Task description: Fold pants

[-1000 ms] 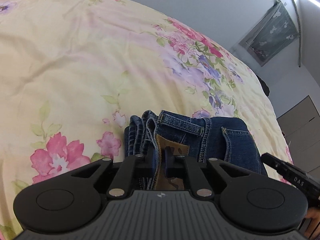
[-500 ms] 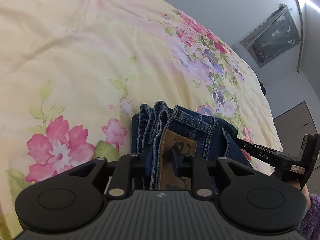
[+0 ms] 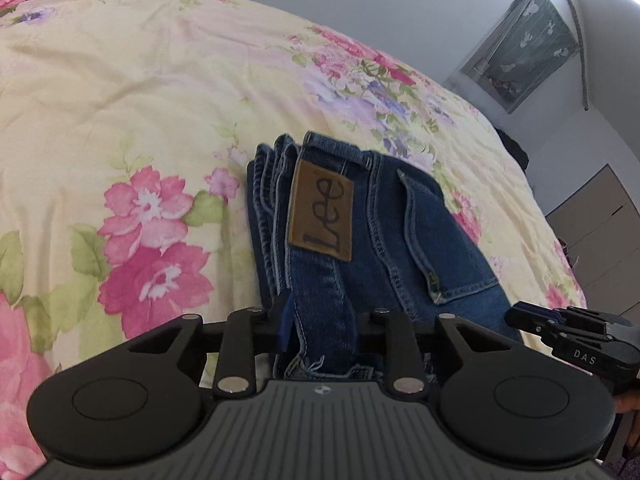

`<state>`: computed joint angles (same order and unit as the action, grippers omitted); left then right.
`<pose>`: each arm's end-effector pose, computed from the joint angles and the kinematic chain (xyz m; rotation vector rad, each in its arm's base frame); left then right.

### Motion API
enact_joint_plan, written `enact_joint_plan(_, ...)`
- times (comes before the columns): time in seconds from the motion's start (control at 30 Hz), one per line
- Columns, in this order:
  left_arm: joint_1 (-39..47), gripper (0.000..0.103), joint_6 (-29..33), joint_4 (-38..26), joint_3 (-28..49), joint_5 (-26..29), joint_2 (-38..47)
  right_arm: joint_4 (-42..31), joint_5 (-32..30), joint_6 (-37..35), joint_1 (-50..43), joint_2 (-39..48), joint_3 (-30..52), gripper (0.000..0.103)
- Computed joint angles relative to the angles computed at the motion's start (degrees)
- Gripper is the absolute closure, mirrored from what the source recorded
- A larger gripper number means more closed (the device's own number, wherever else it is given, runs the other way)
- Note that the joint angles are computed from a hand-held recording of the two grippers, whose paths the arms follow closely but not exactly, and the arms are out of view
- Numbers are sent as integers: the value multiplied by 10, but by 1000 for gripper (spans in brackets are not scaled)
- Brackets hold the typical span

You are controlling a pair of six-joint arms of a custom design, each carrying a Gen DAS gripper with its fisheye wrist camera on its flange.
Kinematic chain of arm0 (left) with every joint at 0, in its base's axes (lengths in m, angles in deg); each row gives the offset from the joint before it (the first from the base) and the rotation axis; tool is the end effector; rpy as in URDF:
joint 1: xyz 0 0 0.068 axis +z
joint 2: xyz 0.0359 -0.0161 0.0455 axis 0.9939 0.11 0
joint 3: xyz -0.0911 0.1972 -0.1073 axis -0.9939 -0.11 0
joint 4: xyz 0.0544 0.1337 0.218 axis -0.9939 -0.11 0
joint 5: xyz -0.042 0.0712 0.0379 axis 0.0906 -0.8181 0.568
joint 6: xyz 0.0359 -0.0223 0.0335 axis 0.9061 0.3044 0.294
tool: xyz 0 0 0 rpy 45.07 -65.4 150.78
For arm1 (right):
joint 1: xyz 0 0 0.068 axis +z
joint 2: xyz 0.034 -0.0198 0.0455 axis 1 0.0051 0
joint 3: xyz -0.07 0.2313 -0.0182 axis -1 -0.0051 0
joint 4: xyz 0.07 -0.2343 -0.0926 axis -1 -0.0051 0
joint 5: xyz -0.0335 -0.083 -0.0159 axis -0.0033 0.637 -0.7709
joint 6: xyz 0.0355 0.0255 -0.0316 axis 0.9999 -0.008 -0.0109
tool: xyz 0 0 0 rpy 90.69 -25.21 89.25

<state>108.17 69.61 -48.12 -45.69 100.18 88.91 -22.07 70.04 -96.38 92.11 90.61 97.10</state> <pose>0.1972 0.0695 0.1660 -0.3687 2.4266 -0.5309 0.3086 0.0245 0.1915 -0.6242 2.4011 0.2850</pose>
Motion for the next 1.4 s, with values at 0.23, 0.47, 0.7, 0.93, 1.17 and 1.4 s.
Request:
enact_joint_plan(0.23, -6, 77, -30, 54, -67, -16, 15, 36, 68, -72, -19, 9, -91, 92)
enact_joint_plan(0.47, -17, 76, -53, 50, -86, -41, -12, 32, 49, -41, -39, 3, -101, 94)
enact_joint_plan(0.7, -32, 56, -35, -15, -47, -82, -57, -10, 10, -51, -64, -21, -74, 84)
enact_joint_plan(0.93, -32, 28, -21, 7, -9, -87, -27, -19, -64, 29, -87, 56, 20, 51)
enact_joint_plan(1.17, 4, 23, -43, 93, -1, -15, 68, 0, -95, 119, -78, 168, 110, 33)
enact_joint_plan(1.4, 44, 21, -92, 203, 14, 72, 203, -10, -190, 189, -100, 285, 198, 31)
